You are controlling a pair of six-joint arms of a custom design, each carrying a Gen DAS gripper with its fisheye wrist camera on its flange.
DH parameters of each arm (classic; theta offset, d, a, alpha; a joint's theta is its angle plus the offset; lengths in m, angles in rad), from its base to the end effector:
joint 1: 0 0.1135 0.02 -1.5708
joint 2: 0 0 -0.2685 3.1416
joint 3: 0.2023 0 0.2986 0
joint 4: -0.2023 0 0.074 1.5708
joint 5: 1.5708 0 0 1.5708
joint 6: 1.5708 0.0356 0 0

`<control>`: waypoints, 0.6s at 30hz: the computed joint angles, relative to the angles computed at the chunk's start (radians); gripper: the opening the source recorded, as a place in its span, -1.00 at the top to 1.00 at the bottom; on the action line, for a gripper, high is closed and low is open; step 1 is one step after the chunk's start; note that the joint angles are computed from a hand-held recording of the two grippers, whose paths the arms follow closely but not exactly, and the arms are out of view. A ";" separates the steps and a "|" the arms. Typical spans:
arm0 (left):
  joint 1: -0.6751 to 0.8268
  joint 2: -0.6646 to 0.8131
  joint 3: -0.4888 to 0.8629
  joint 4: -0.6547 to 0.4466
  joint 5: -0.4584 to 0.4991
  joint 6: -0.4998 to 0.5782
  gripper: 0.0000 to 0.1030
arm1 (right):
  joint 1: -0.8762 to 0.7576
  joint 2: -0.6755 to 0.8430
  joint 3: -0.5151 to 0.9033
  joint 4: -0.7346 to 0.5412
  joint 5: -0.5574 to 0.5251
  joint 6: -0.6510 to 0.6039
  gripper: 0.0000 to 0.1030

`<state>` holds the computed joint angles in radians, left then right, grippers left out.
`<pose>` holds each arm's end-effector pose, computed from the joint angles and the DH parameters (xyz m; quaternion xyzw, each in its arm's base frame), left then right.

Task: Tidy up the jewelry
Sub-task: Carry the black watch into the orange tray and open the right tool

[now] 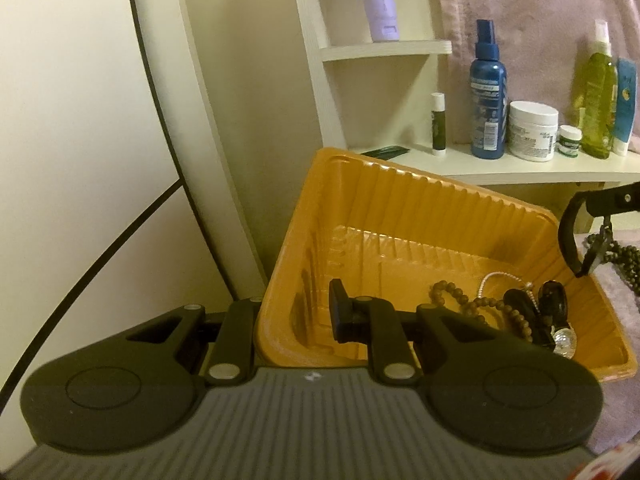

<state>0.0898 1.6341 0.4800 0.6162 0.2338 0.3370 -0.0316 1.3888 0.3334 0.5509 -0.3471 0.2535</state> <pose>0.3030 0.0190 0.0826 0.1636 0.8500 0.0047 0.5008 0.2621 0.0038 0.1007 0.0336 0.8521 0.2032 0.4811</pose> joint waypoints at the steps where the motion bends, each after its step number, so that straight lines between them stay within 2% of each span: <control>1: -0.006 0.000 0.001 -0.002 -0.014 -0.002 0.67 | 0.002 0.020 0.012 0.003 0.002 -0.005 0.59; 7: -0.029 0.007 0.007 -0.001 -0.062 -0.016 0.68 | 0.001 0.116 0.056 0.029 0.002 -0.030 0.59; 18: -0.038 0.009 0.020 -0.019 -0.078 -0.015 0.68 | 0.021 0.264 0.152 0.047 0.011 -0.078 0.59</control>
